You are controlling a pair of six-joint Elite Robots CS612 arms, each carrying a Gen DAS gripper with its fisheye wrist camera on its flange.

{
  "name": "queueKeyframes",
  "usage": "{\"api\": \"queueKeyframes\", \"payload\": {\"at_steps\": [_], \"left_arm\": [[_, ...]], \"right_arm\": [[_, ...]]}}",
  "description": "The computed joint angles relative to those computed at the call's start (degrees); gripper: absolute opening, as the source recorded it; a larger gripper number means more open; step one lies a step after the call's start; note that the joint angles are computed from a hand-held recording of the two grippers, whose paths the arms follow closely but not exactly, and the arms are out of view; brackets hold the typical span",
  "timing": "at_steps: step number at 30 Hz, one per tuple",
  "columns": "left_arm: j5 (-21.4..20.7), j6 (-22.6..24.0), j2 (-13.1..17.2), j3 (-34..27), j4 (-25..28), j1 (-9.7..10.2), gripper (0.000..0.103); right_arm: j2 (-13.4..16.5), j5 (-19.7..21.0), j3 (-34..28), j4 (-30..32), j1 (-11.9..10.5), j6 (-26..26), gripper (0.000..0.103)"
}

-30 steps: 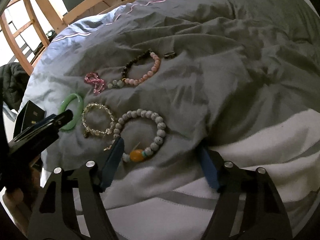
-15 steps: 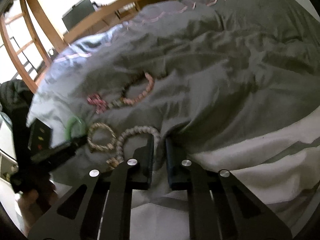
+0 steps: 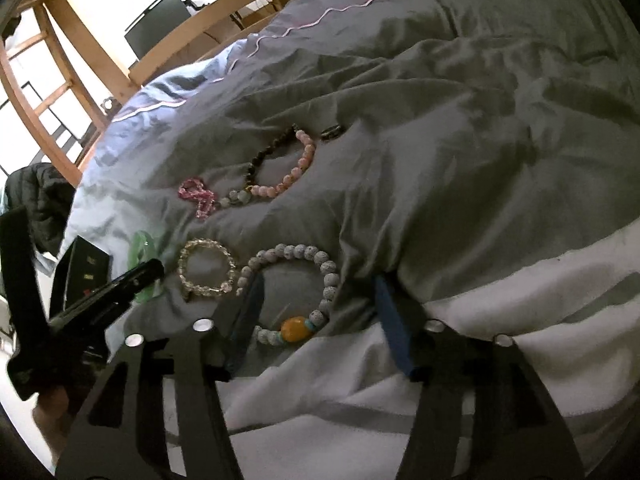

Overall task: Organize jewelry
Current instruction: 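Lift the bangle toward the black box while the right tool grasps the white bead bracelet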

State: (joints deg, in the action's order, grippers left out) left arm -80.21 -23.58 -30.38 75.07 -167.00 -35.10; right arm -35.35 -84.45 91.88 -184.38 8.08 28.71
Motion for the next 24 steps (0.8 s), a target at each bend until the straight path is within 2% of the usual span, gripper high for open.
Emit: {"api": "queueKeyframes", "payload": {"at_steps": [2, 3, 5, 6, 8, 10, 14, 15, 18, 21, 24], "left_arm": [[0.2, -0.1, -0.4, 0.8, -0.7, -0.12, 0.010], [0.2, -0.4, -0.9, 1.5, -1.4, -0.18, 0.010], [0.1, -0.7, -1.2, 1.8, -1.8, -0.26, 0.010], [0.1, -0.7, -1.3, 2.1, -1.9, -0.29, 0.010], [0.2, -0.5, -1.5, 2.2, -1.8, -0.38, 0.010], [0.4, -0.4, -1.7, 2.5, -1.9, -0.45, 0.010], [1.3, -0.7, -2.6, 3.7, -3.0, -0.74, 0.010], [1.3, -0.7, -2.8, 4.0, -3.3, -0.75, 0.010], [1.2, -0.6, -3.5, 5.0, -4.3, -0.90, 0.010], [0.8, -0.5, -4.0, 5.8, -4.7, -1.04, 0.010], [1.0, -0.1, -4.2, 6.3, -4.6, -1.32, 0.010]], "right_arm": [[0.1, -0.2, -0.1, 0.1, 0.1, -0.8, 0.055], [0.1, -0.4, -0.2, 0.6, 0.1, -1.2, 0.035], [0.1, -0.4, -0.3, 1.5, 0.1, -1.9, 0.019], [0.1, -0.2, -0.2, 1.3, 0.0, -1.9, 0.014], [0.0, -0.2, 0.2, -0.1, 0.0, -1.7, 0.010], [-0.3, 0.9, 1.5, -5.7, -0.3, -0.4, 0.010], [-1.1, -1.0, 2.9, -11.3, -0.1, -0.5, 0.010], [-1.3, -1.3, 3.3, -12.7, -0.1, -0.4, 0.005], [-1.9, -2.1, 4.2, -15.2, -0.2, -0.4, 0.004], [-2.3, -1.5, 4.3, -14.9, -0.4, -1.2, 0.004], [-2.3, 2.9, 3.1, -8.6, -0.7, -3.8, 0.005]]}}
